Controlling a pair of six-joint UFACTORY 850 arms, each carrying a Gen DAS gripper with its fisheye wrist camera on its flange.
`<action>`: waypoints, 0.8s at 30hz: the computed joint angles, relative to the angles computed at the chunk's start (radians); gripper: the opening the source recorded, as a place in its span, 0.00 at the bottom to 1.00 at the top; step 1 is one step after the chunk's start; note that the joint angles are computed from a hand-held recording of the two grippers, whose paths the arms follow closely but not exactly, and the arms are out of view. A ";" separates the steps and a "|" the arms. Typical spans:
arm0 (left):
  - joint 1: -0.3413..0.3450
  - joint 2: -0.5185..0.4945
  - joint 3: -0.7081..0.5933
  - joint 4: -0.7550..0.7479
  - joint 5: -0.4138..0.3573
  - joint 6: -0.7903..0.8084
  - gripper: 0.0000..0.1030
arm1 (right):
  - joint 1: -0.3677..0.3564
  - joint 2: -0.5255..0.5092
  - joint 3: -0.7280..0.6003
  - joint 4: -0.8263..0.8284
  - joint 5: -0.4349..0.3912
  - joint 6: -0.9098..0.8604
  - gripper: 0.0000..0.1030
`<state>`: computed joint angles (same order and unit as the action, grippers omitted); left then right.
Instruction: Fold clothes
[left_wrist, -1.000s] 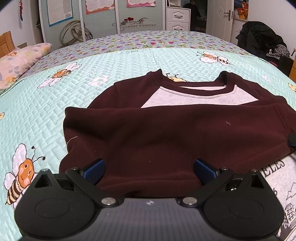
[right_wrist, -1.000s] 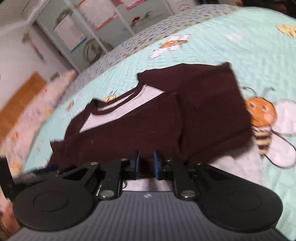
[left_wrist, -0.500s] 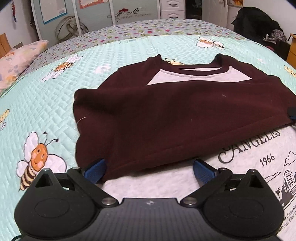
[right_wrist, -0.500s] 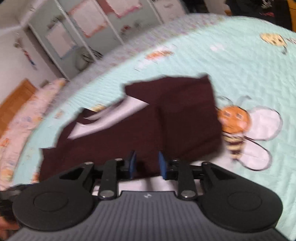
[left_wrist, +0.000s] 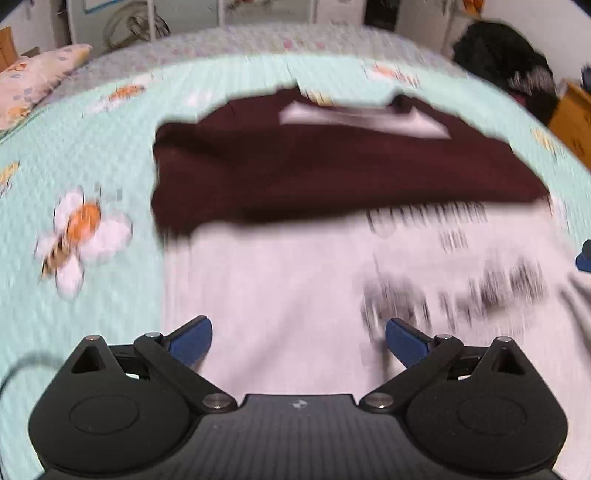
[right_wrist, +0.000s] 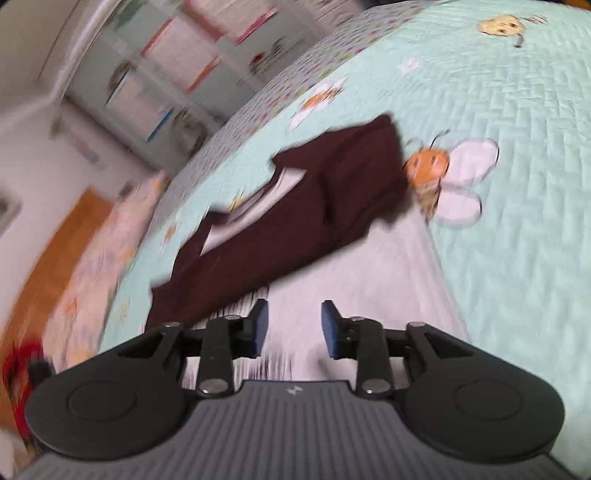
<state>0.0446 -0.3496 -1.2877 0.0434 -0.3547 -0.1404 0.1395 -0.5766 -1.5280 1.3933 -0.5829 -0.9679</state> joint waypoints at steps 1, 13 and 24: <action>-0.010 0.025 0.038 0.037 -0.004 -0.026 0.98 | 0.002 0.029 0.036 -0.063 0.003 0.009 0.44; -0.121 0.295 0.332 0.288 -0.059 -0.302 0.99 | -0.061 0.373 0.474 -0.074 0.051 -0.099 0.47; -0.148 0.313 0.322 0.287 -0.137 -0.427 0.99 | 0.043 0.482 0.528 0.028 0.180 -0.273 0.52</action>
